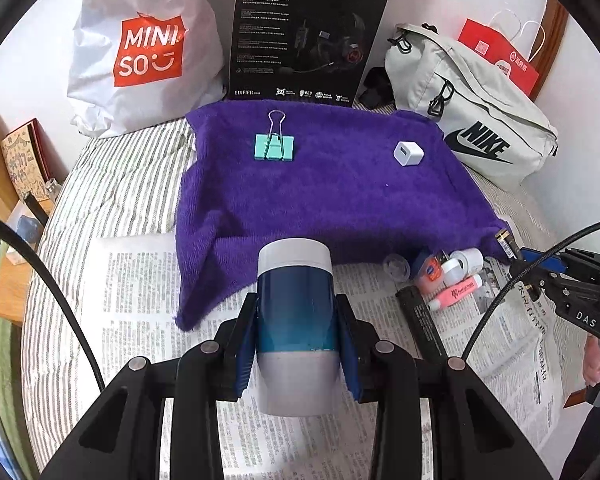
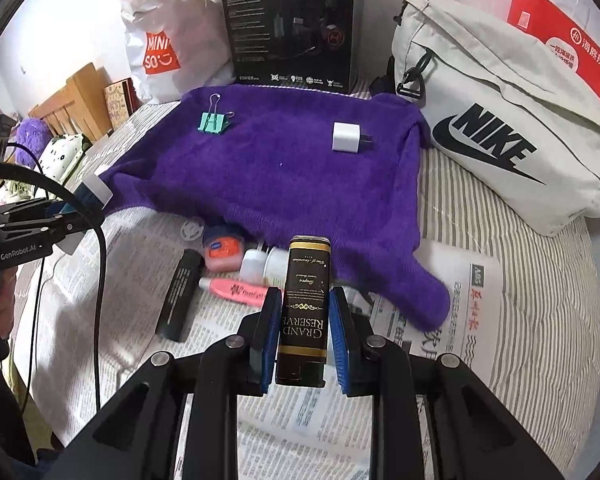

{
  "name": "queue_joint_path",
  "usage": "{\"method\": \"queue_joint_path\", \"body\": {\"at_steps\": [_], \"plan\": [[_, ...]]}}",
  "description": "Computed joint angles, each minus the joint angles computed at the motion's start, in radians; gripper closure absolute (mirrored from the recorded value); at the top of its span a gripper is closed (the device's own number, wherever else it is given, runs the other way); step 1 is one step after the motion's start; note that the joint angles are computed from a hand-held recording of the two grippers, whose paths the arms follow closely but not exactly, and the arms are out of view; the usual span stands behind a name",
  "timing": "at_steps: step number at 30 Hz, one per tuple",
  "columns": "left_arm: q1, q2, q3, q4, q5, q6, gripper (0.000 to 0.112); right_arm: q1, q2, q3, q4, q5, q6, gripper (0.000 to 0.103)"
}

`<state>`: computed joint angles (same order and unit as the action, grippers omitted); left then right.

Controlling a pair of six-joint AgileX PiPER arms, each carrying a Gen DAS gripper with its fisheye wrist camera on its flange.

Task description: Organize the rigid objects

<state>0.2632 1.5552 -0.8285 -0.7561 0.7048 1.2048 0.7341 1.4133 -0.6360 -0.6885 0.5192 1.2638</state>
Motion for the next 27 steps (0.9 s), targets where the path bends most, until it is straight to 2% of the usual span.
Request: {"method": "queue_joint_path", "body": {"at_steps": [15, 27], "plan": [[-0.094, 0.124, -0.211, 0.109, -0.007, -0.182, 0.078, -0.241, 0.101, -0.12, 0.187, -0.087, -0.354, 0.079], [-0.168, 0.25, -0.358, 0.175, -0.022, -0.316, 0.078, -0.375, 0.274, -0.246, 0.285, -0.135, -0.527, 0.079]]}}
